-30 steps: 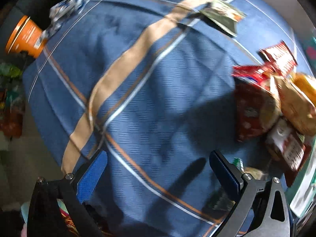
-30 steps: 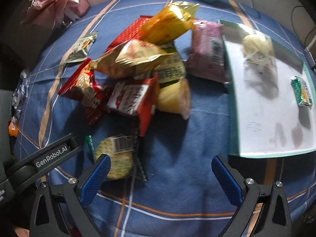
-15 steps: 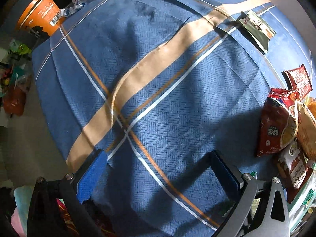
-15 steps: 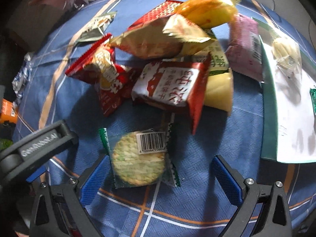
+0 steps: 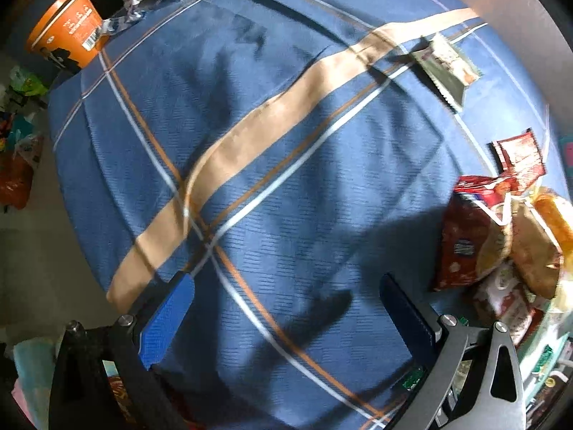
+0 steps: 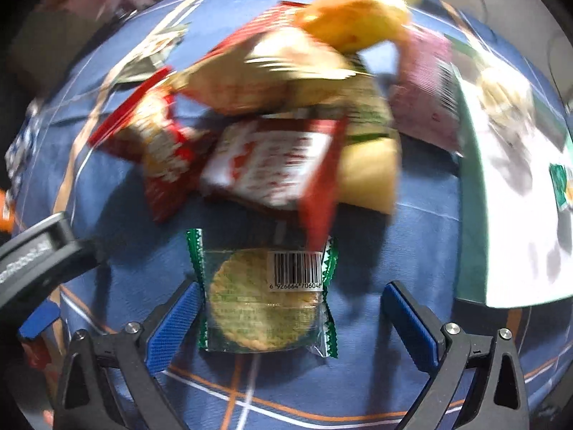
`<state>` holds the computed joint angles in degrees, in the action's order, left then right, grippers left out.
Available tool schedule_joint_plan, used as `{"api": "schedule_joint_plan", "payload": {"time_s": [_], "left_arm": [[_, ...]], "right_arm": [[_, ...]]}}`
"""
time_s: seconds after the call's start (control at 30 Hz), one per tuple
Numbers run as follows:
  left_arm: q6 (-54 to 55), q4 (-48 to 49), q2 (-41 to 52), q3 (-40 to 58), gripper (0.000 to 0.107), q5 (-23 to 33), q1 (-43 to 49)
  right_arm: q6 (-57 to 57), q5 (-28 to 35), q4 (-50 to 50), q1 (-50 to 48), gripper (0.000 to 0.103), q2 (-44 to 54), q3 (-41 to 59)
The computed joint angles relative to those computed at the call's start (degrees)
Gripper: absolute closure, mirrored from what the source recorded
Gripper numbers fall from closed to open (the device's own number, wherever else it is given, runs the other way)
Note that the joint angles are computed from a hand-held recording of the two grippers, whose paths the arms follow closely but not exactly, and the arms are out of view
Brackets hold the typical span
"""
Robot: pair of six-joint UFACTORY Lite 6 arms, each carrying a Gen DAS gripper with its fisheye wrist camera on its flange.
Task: Organize snacks
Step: 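Grasp the round cracker pack with the right tool while the left tool grasps the red GOOD LUCK bag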
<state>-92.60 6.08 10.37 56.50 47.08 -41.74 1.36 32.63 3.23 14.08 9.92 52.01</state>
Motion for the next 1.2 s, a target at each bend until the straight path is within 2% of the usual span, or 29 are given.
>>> {"api": "schedule_joint_plan", "payload": {"time_s": [0.3,0.53,0.7,0.73,0.87,0.93,1.07,1.13,1.2], "left_arm": [[2.2,3.8,2.4,7.1,0.004,-0.5,-0.7],[6.1,4.7,7.1,15.8,0.004,-1.7,0.1],[9.9,6.0,12.9,24.5,0.004,-0.3,0.6],[10.0,6.2,13.2,24.0,0.004,-1.3,0.8],[10.8,6.1,17.3,28.7,0.006,-1.8,1.3],[11.3,6.1,19.5,31.4,0.019,-2.0,1.9],[12.1,6.9,21.4,32.6,0.033,-4.1,2.8],[13.9,6.8,23.2,33.9,0.044,-5.4,3.8],[14.9,7.0,26.5,37.1,0.048,-6.1,3.6]], "right_arm": [[-4.3,1.3,2.7,-6.5,0.018,-0.9,0.4],[-10.0,2.7,5.7,-13.4,0.041,0.4,2.7],[-16.7,6.0,8.7,-19.9,0.042,4.3,8.1],[-17.7,6.7,8.6,-21.0,0.042,5.4,9.7],[-16.7,6.3,7.9,-20.2,0.042,4.9,8.7],[-15.2,7.2,7.0,-19.4,0.042,4.7,9.4],[-14.4,7.4,6.4,-18.8,0.042,3.6,8.4],[-14.0,7.4,6.0,-18.5,0.042,3.9,8.8],[-13.6,7.3,5.7,-18.2,0.042,4.0,8.8]]}}
